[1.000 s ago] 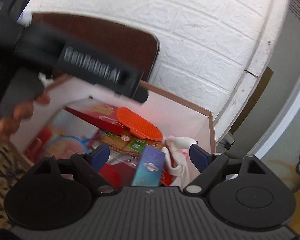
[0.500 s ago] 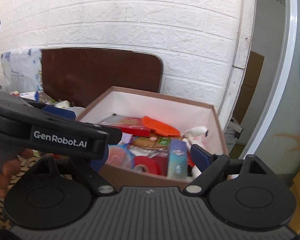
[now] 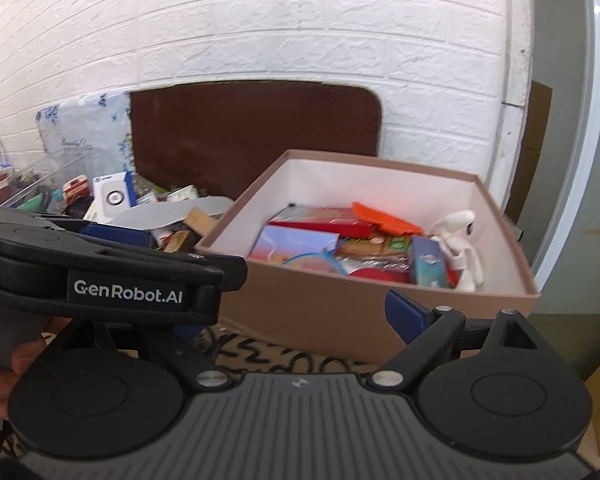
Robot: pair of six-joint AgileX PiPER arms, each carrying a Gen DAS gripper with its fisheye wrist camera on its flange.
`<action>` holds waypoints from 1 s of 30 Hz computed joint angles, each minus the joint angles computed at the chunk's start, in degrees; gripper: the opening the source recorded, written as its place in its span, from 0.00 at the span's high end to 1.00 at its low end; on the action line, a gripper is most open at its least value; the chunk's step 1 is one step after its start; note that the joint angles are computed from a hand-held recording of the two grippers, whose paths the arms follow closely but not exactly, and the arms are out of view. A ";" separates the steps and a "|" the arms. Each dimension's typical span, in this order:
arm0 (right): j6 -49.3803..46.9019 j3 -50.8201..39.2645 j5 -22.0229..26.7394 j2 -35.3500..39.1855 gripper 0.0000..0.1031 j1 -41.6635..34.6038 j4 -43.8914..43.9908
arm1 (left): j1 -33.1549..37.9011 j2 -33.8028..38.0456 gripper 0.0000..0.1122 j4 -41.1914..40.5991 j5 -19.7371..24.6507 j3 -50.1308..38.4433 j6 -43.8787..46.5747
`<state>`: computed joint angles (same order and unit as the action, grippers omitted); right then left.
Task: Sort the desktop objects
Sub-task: 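Move both grippers back over the pile of items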
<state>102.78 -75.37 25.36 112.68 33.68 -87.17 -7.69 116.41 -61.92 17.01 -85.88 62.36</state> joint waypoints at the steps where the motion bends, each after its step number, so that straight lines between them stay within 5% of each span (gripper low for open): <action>1: -0.07 -0.23 -0.17 0.40 0.12 0.27 0.24 | 0.31 -0.16 0.17 -1.07 -0.07 0.79 1.04; 18: -16.63 -14.56 -5.96 13.61 0.12 5.18 12.56 | 11.99 1.23 0.17 -23.14 3.69 9.87 20.76; 26: -37.58 -31.69 -5.59 25.06 0.12 6.36 27.64 | 17.75 8.65 0.19 -17.20 1.51 1.29 11.99; 30: -54.63 -48.56 -1.70 34.51 0.14 5.76 43.91 | 19.59 14.33 0.29 -9.38 3.56 -6.78 3.49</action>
